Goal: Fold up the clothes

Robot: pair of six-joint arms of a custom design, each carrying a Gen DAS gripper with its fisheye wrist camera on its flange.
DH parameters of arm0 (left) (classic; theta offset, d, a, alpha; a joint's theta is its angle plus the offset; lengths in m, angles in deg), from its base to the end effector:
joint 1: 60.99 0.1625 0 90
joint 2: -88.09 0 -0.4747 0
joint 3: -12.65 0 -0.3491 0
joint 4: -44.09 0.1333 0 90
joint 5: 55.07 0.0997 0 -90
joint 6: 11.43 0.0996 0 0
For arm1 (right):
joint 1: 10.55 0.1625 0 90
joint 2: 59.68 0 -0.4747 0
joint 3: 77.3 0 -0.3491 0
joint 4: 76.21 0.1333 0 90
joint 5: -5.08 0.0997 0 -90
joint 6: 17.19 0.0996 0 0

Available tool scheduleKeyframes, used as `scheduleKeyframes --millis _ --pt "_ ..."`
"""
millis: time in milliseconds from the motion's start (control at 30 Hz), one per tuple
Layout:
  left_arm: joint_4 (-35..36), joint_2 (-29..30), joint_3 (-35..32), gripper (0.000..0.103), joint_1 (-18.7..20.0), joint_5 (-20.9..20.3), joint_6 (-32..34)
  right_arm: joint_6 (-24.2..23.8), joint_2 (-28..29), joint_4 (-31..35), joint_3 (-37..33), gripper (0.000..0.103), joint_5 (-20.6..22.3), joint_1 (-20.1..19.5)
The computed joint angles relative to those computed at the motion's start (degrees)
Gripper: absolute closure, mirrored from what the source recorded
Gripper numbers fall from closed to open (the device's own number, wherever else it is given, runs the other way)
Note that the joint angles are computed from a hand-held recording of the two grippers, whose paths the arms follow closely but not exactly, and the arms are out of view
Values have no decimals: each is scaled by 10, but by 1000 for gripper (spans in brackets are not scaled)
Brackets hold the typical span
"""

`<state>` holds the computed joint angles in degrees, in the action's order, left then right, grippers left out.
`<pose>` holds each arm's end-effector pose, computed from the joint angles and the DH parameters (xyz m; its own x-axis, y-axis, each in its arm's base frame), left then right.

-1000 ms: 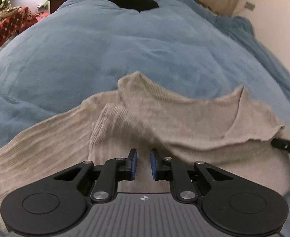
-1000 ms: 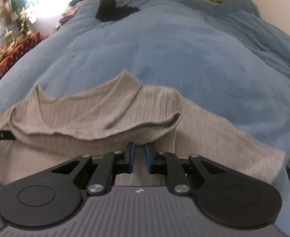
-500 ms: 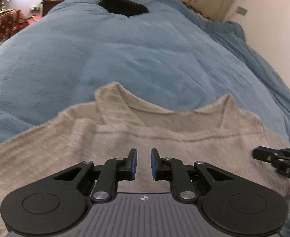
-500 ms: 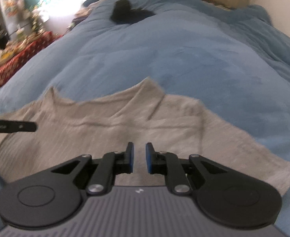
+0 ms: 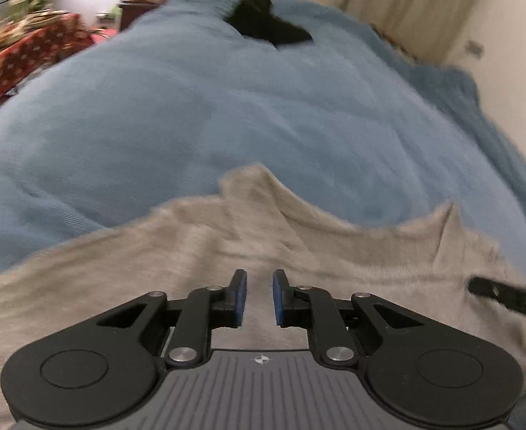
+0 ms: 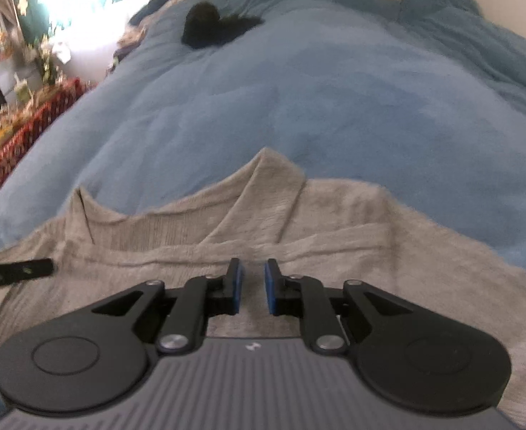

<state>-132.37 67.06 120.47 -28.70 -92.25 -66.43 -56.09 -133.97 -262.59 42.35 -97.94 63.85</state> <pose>-0.3615 -0.4800 -0.0765 -0.8754 -0.1432 -0.4617 0.2236 0.7269 -0.6493 -0.0309 -0.5229 0.3875 -0.7999 -0.0453 0.5984 -0.4281 0.7420 -0.5160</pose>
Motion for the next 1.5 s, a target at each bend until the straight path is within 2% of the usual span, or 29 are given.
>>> scheduleKeyframes --millis 100,267,300,467,533,600,667,767,900,1033,1267,1333,1400,1467,1500 --pt "-15 -25 34 89 3 2 -3 -25 -23 -32 17 85 9 -7" --pt "33 -25 20 87 23 -11 15 -36 -46 -52 25 84 -7 -23" --pt "37 -23 17 83 27 -14 19 -31 -50 -48 25 83 -7 -28" --pt "66 -11 5 72 26 15 17 -17 -57 -37 25 83 -6 -43" --pt "88 -7 -2 72 25 32 8 -19 -56 -40 27 83 -7 -45" --pt "94 -7 -4 73 27 29 5 -17 -56 -41 27 83 -6 -46" --pt "100 -6 -5 87 26 30 10 -15 -54 -43 26 83 -5 -46" --pt "108 -5 -3 90 18 46 12 -14 -49 -49 25 83 -8 -44" --pt "83 1 3 90 6 65 37 -15 -49 -55 24 83 -8 -45" --pt "85 0 -5 89 21 29 41 -3 -45 -58 14 82 -11 -44" --pt "36 -10 18 86 23 6 22 4 -31 -37 -5 82 -10 -41" --pt "34 -14 21 86 24 0 17 1 -21 -43 -7 73 -16 -39" --pt "29 -16 24 86 24 -5 16 -1 -11 -49 -9 70 -20 -37" --pt "38 -17 23 92 25 -6 14 -5 -5 -56 -8 73 -22 -36" --pt "42 -16 23 92 24 -3 14 -14 -2 -67 -4 85 -24 -35"
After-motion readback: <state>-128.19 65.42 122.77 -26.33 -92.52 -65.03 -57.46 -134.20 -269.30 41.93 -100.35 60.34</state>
